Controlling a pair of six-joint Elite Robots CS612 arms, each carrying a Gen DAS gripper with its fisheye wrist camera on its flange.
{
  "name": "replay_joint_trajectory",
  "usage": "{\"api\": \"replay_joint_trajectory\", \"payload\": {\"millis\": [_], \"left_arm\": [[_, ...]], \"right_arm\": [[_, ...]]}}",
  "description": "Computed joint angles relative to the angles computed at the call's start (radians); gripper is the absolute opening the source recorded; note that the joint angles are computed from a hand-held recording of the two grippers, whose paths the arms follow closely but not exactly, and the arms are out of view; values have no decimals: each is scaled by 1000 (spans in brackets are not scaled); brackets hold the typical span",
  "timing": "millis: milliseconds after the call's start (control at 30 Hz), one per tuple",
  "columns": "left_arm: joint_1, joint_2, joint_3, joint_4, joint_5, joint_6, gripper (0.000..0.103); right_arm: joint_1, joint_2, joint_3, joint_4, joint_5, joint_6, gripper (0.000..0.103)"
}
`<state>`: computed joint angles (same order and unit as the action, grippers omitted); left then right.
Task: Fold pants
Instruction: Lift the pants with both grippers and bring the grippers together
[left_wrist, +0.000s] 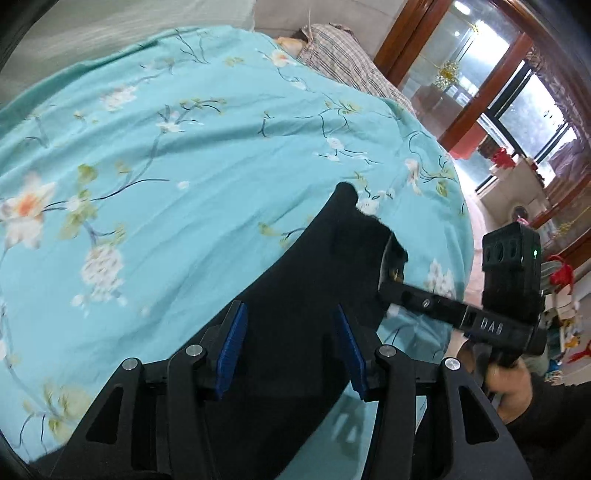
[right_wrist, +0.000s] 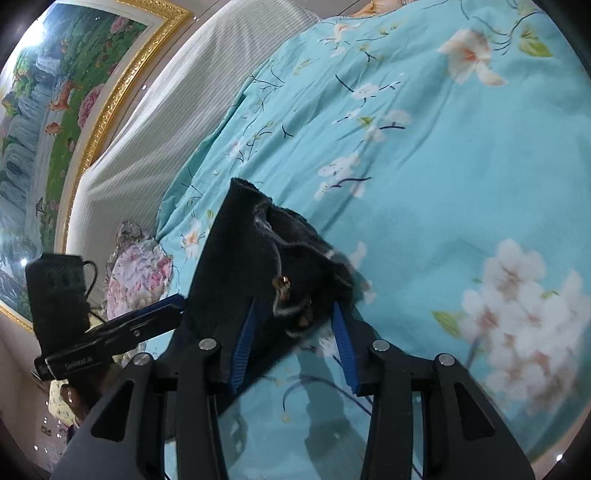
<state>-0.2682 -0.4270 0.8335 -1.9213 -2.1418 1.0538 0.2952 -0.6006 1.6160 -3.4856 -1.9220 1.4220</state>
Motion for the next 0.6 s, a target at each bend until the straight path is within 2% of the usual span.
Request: {"api": "replay_joint_trajectory", "payload": {"millis": [33, 67, 133, 233, 333, 433, 567, 600], "left_arm": [[-6, 7, -16, 28, 2, 10, 54], [-11, 12, -25, 44, 7, 15, 55], [-24, 19, -33, 49, 30, 20, 55], [-43, 31, -46, 63, 54, 22, 55], [-61, 41, -56, 77, 83, 26, 55], [-77, 52, -66, 98, 101, 31, 55], [-89, 68, -91, 134, 98, 39, 56], [-91, 71, -96, 139, 94, 41, 52]], "right_arm": [[-2, 5, -5, -5, -2, -3, 43], [-3, 7, -8, -8, -1, -13, 35], [-5, 9, -3, -15, -3, -20, 14], [-6, 21, 24, -105, 0, 0, 12], [-1, 16, 33, -111, -12, -34, 12], [-1, 22, 35, -136, -8, -29, 12], [-2, 20, 35, -127, -8, -40, 12], [-2, 20, 36, -129, -7, -39, 12]]}}
